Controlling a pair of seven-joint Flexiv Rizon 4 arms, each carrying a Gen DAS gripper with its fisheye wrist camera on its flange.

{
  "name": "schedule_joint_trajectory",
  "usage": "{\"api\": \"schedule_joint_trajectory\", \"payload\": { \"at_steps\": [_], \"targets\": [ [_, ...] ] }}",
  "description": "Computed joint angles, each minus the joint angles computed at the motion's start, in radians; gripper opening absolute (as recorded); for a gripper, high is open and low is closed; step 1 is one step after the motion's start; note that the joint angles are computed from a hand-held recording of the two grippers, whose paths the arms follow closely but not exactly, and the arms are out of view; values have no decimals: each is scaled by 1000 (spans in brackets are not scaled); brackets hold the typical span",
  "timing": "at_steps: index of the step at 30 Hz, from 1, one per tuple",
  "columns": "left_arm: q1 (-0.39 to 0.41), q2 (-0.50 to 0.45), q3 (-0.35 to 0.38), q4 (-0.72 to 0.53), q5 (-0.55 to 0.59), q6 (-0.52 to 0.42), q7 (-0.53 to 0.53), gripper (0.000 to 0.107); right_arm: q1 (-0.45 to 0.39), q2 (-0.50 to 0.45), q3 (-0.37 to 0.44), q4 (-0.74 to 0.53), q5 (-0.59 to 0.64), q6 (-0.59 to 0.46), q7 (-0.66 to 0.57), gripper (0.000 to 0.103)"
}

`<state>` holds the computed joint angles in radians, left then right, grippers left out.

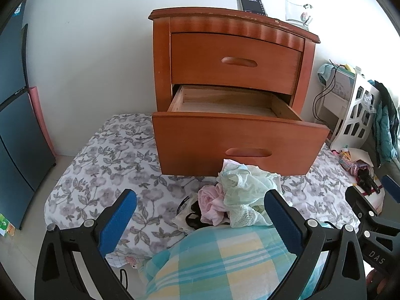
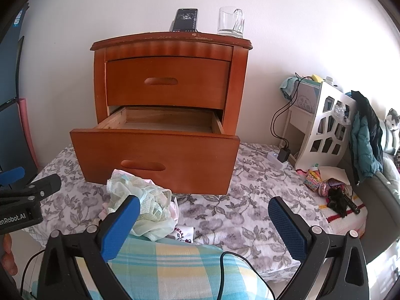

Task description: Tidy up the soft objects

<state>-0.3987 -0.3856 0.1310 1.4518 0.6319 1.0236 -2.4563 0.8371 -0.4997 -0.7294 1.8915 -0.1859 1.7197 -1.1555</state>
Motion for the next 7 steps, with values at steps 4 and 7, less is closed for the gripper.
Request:
{"api": "schedule_joint_trajectory", "payload": {
  "at_steps": [4, 7],
  "targets": [
    [1, -1, -1, -1, -1, 1, 0, 102, 2, 0, -2, -1, 1, -1, 0, 103],
    [4, -1, -4, 0, -7, 4, 7, 102, 2, 0, -2, -1, 0, -1, 1, 103]
  ]
}}
